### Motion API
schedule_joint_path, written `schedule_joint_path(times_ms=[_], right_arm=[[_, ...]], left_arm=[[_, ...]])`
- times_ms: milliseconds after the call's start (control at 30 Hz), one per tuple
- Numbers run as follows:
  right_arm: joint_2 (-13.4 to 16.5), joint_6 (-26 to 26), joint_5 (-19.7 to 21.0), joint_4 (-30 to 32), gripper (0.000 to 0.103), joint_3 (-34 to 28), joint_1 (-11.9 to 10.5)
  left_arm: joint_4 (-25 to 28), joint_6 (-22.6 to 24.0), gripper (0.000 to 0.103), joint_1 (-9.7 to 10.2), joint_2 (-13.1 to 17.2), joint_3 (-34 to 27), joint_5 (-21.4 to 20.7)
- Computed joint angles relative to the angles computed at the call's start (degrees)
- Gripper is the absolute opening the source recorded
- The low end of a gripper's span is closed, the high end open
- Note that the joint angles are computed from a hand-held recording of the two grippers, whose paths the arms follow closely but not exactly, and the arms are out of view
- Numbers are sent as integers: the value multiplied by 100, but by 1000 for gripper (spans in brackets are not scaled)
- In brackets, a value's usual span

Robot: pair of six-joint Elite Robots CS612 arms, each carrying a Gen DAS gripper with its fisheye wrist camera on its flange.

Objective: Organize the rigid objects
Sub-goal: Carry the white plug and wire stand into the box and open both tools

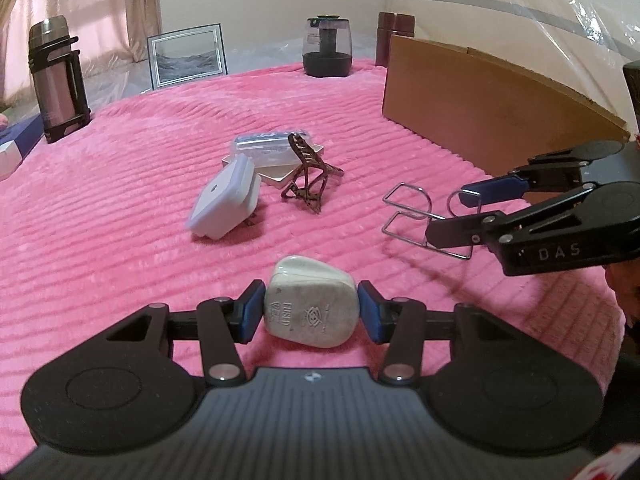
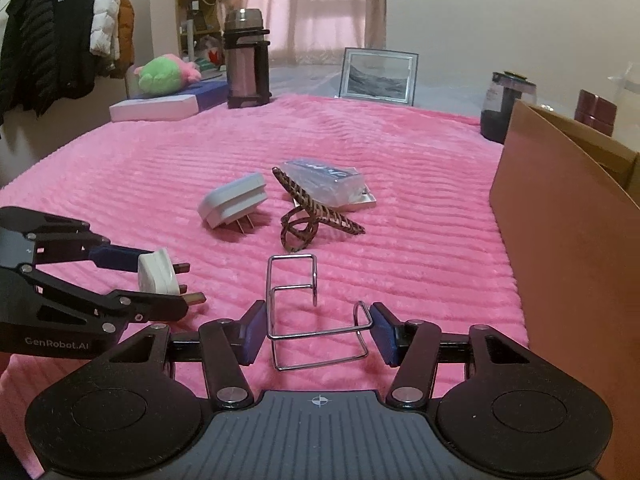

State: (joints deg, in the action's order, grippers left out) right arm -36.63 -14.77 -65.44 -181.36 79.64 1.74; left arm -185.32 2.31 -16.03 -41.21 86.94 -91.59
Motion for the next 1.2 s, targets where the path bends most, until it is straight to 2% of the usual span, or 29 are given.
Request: schedule_joint_path(times_ms=[400,733,1200], right_arm=[[-269,134,39,-174,52,433,-45],[-493,212,244,-467,52,698,-119],[-762,488,490,-1071,52,961,-315]], left_arm=[[-46,-414,45,-73,-244,323,228],[-30,-981,45,-158,-478,522,337],[-55,-1170,45,-345,-683,528,332]])
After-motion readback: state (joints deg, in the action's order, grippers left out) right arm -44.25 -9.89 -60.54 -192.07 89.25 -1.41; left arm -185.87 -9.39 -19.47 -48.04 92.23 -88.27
